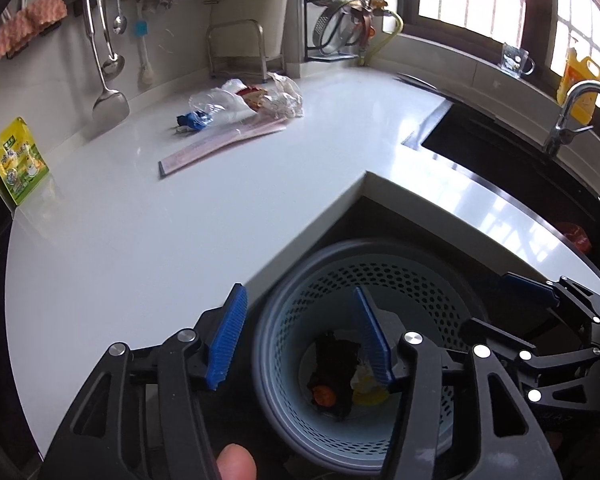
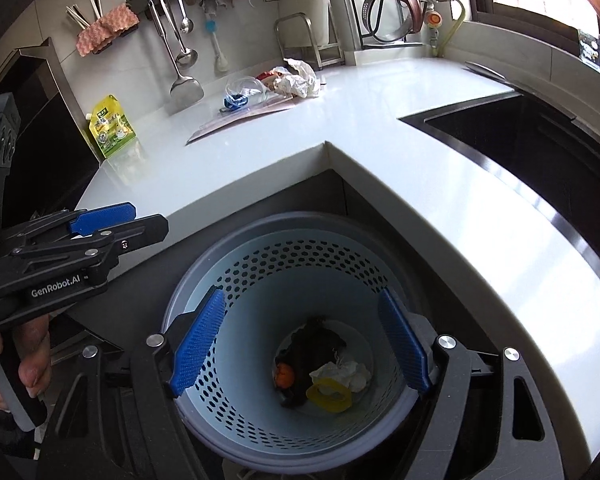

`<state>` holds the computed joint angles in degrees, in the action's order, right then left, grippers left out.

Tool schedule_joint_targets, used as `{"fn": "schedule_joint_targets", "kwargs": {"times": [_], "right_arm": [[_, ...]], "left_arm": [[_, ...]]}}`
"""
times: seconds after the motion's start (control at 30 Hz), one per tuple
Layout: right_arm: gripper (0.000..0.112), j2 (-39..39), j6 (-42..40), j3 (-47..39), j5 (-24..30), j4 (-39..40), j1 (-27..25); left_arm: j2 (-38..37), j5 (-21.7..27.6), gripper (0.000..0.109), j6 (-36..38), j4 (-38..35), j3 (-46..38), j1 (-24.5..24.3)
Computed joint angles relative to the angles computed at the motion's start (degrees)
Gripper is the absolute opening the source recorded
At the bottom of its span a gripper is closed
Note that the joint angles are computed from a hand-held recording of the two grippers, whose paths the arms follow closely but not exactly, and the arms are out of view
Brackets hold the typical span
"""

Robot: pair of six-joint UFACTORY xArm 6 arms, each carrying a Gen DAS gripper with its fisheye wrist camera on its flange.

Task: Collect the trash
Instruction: 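Move both tools back toward the remaining plastic and wrapper trash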

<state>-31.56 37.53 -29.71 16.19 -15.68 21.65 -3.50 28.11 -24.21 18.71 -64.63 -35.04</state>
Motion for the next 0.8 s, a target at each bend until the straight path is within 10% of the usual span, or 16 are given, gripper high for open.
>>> {"fn": "schedule_joint_targets", "kwargs": {"times": [0.8], "right_arm": [[0.077,43.7,-31.5,-51.0,3.6,19.3,-7.1]], "left_arm": [[29.6,6.8,0.084,5.5,-2.2,-40.7,10.7]]}}
